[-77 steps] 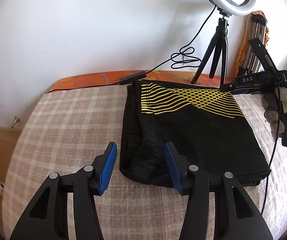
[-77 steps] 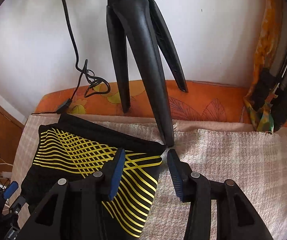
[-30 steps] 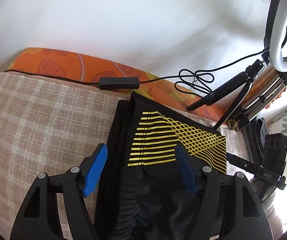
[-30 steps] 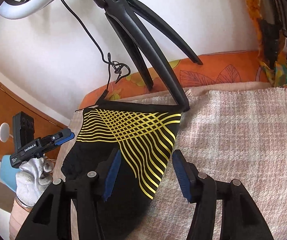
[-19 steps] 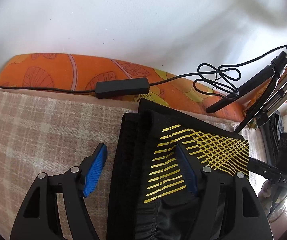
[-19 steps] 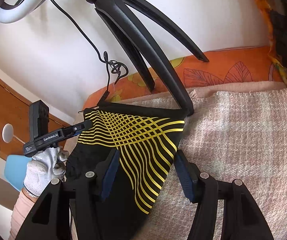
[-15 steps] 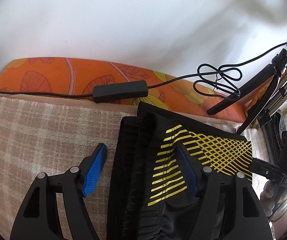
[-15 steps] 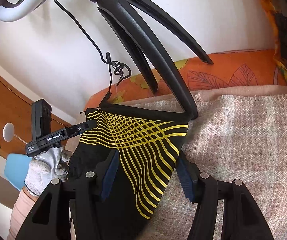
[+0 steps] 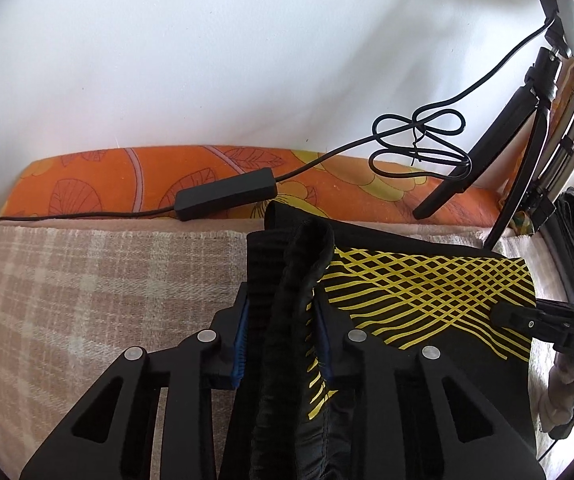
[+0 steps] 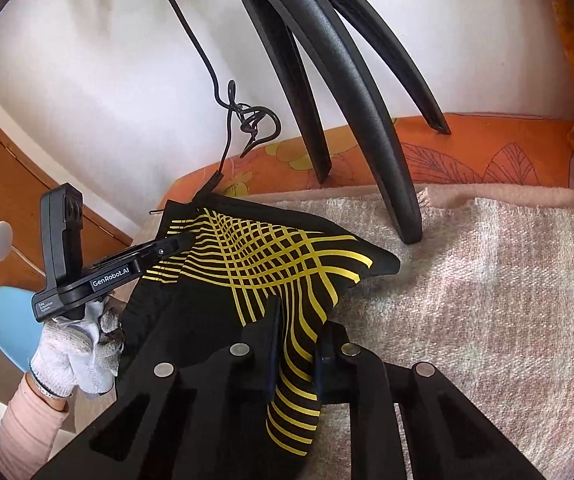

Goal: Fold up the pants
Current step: 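Grasp the folded yellow-striped pants edge with the left gripper and lift it, then grasp the folded pants stack with the right gripper while the left keeps holding it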

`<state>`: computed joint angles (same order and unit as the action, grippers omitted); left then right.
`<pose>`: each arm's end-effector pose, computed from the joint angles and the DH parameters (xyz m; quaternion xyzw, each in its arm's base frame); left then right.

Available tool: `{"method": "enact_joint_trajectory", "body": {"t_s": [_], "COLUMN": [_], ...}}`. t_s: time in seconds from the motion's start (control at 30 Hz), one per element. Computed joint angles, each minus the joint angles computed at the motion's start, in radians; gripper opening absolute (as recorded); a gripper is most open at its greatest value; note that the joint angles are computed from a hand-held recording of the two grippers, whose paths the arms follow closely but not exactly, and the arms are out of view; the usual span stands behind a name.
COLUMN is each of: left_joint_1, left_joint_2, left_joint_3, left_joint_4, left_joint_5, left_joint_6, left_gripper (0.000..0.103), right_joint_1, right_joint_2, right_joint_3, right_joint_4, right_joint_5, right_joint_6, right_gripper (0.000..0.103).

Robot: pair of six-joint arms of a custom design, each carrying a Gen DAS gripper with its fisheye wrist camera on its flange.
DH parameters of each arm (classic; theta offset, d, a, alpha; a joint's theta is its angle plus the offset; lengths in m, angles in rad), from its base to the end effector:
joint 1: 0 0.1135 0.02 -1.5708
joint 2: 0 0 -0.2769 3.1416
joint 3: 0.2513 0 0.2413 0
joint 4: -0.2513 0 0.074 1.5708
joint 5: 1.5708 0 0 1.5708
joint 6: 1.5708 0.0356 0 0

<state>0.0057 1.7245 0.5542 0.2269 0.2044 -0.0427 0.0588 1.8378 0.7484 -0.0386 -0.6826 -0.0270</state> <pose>0.2727 -0.0057 0.1072 0.0086 0.9467 -0.1027 0.3051 0.2962 0.0399 0.1094 -0.1129 0.9153 0.3298 0.2017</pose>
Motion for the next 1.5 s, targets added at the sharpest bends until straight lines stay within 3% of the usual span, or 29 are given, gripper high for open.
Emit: {"method": "enact_joint_trajectory", "body": {"t_s": [0.2,0.37,0.5,0.57,0.67,0.8,0.93,1.0,1.23,1.4,1.5], "left_joint_1": [-0.049,-0.024,-0.015,0.025,0.056,-0.095,-0.243,-0.268,-0.26,-0.283,-0.297], "left_joint_2": [-0.106,-0.291,-0.459,-0.498,-0.458,-0.278,-0.172,-0.123,-0.021,0.057,0.081], "left_joint_3": [-0.069,-0.138,-0.169,-0.162,-0.136,-0.074,-0.023,0.015,0.111,0.202,0.227], "left_joint_4": [0.046,0.006,-0.086,-0.125,-0.167,-0.149,-0.135,-0.158,-0.212,-0.284,-0.273], "left_joint_5": [-0.048,-0.015,-0.005,0.048,0.136,0.107,-0.037,-0.063,-0.038,-0.027,-0.039], "left_joint_6": [-0.03,-0.037,-0.019,-0.007,-0.043,-0.1,-0.131,-0.142,-0.08,-0.017,-0.025], "left_gripper": [0.023,0.023,0.023,0.023,0.023,0.025,0.029,0.043,0.046,0.065,0.066], "right_joint_1": [0.033,0.06,0.069,0.074,0.027,-0.088,-0.203,-0.236,-0.275,-0.336,-0.368], "right_joint_2": [-0.106,-0.279,-0.429,-0.485,-0.506,-0.49,-0.321,-0.247,-0.073,-0.062,-0.058], "right_joint_3": [-0.065,-0.117,-0.129,-0.103,-0.035,-0.037,-0.059,-0.069,-0.036,-0.023,-0.016], "right_joint_4": [0.057,0.023,-0.064,-0.143,-0.3,-0.423,-0.389,-0.357,-0.279,-0.332,-0.373], "right_joint_5": [0.051,0.097,0.108,0.114,0.075,0.08,0.074,0.072,0.03,-0.002,-0.026], "right_joint_6": [0.006,-0.044,-0.079,-0.099,-0.114,-0.195,-0.244,-0.269,-0.311,-0.37,-0.407], "right_gripper": [0.007,0.006,0.006,0.006,0.006,0.006,0.006,0.006,0.006,0.007,0.008]}}
